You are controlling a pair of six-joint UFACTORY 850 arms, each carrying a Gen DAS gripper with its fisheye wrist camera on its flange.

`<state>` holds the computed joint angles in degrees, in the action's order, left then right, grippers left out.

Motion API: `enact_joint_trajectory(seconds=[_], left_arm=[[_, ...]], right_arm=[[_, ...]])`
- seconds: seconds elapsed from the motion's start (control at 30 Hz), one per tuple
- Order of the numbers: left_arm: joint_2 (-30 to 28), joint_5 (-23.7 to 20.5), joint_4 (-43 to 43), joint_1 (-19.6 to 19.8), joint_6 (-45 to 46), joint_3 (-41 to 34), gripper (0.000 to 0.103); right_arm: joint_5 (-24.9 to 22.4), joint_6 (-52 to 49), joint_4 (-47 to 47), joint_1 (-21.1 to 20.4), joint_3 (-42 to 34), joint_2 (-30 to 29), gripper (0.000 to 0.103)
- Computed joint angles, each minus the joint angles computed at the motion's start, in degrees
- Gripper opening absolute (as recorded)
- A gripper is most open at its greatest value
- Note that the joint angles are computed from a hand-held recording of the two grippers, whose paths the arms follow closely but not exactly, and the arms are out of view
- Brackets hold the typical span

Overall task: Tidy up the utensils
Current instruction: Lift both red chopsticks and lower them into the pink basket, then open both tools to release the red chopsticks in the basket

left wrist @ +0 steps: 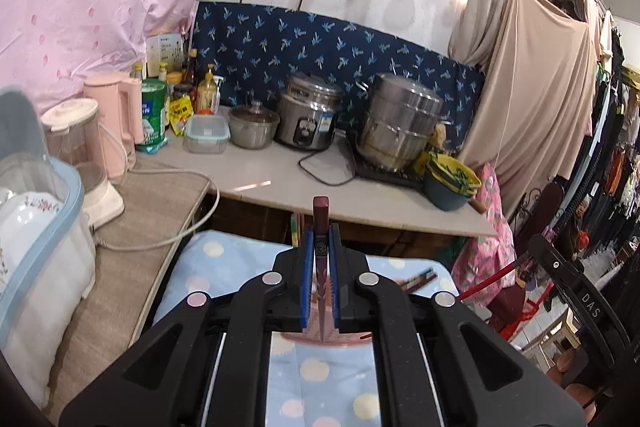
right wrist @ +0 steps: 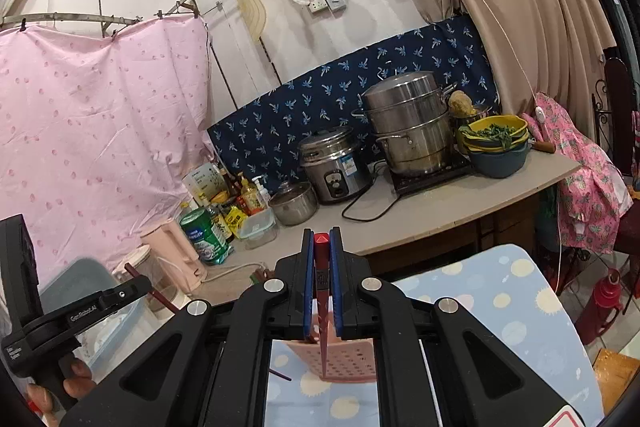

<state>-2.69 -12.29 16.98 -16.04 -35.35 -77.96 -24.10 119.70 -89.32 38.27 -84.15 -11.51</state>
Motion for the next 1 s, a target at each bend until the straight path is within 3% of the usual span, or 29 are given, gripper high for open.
enact_joint_trajectory(seconds=[0.23,1.0], left_arm=[[-5.65,0.62,10.0,-0.5,-9.17,-7.19,0.007],[-14.55,-3.33,-0.96,0.18,1.25,-10.69,0.008]], right_arm=[[0.88,-4.82,3.03,-2.85,-8.24,-5.79,0.008],[2.64,-30.74,28.04,-4.7,-14.16,-15.48,0.009]])
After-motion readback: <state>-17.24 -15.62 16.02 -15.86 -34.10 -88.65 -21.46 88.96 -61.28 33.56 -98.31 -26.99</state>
